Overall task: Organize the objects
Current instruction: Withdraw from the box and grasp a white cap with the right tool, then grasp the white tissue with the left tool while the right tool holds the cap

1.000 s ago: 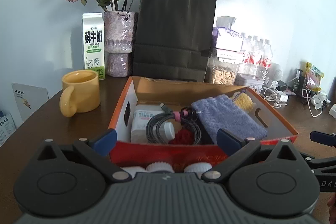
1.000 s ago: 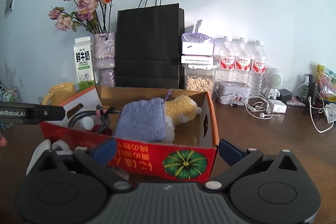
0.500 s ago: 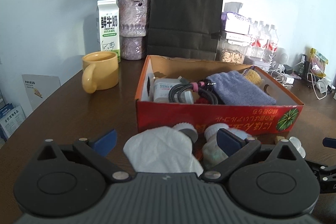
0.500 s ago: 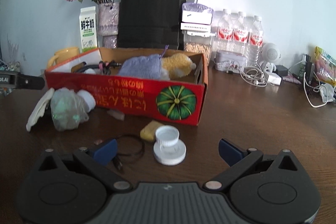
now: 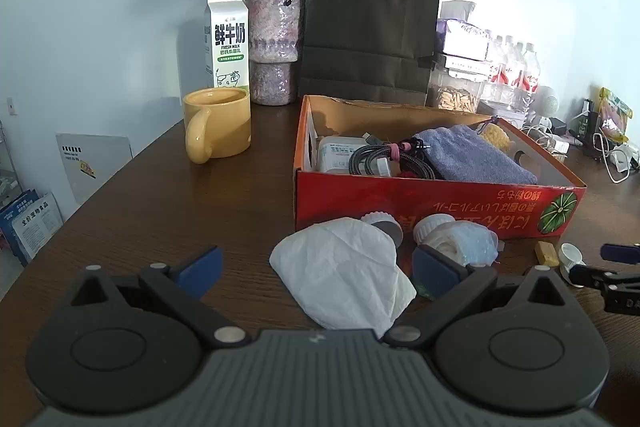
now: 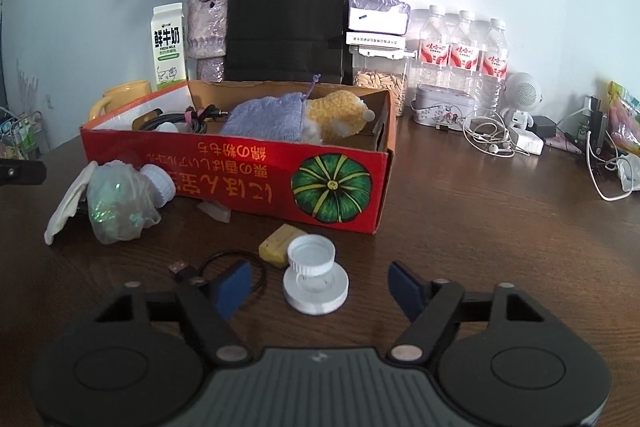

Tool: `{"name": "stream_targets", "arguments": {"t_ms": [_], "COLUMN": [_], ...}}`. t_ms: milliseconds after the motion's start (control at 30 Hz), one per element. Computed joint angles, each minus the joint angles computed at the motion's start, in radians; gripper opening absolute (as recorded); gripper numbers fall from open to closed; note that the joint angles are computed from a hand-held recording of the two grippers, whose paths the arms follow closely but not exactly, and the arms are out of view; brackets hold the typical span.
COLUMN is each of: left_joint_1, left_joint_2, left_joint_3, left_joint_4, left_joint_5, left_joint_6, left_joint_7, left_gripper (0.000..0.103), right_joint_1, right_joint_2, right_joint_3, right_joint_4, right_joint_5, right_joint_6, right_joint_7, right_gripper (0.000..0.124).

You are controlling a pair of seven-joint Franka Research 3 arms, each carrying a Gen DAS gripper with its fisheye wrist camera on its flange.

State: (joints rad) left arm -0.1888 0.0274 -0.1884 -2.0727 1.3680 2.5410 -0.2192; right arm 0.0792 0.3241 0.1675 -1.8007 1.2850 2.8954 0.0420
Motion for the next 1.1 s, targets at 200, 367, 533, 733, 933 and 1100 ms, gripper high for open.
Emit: {"name": "stream_targets", "arguments": {"t_ms": [200, 367, 533, 733, 933, 1100], "left_joint_1": [0.000, 0.001, 0.002, 0.007, -0.001, -0.016], "left_joint_2": [0.001, 0.005, 0.017, 0.049, 0.098, 0.146], "left_joint_3": [0.001, 0.002, 0.006, 0.018, 0.036, 0.052], "left_joint_4": [-0.002, 0.004, 0.012, 0.030, 0.081, 0.130], "left_joint_5": [-0.021, -0.024, -0.046, -0.121, -0.186, -0.238], "left_joint_6": [0.001, -0.004, 0.007, 0.062, 0.080, 0.045], "left_joint_7": [0.019, 0.022, 0.038, 0.073, 0.071, 0.067], "left_gripper": [0.103, 0.103, 0.103, 0.103, 0.103, 0.103], "right_joint_1": [0.005, -0.039, -0.034, 0.004, 0.042, 0.051], "right_joint_2": [0.061, 0.047, 0.026, -0.005, -0.015, -0.017], "right_joint_3": [-0.001, 0.057, 0.054, 0.007, -0.033, -0.044], "right_joint_4": [0.068, 0.056, 0.049, 0.030, 0.017, 0.014], "right_joint_5": [-0.137, -0.013, 0.153, 0.316, 0.338, 0.350], "right_joint_6": [-0.032, -0.009, -0.002, -0.013, -0.024, -0.029], "right_joint_7": [0.151, 0.010, -0.144, -0.287, -0.308, -0.319], "right_gripper": [0.038, 0.027, 0.027, 0.027, 0.027, 0.027]}}
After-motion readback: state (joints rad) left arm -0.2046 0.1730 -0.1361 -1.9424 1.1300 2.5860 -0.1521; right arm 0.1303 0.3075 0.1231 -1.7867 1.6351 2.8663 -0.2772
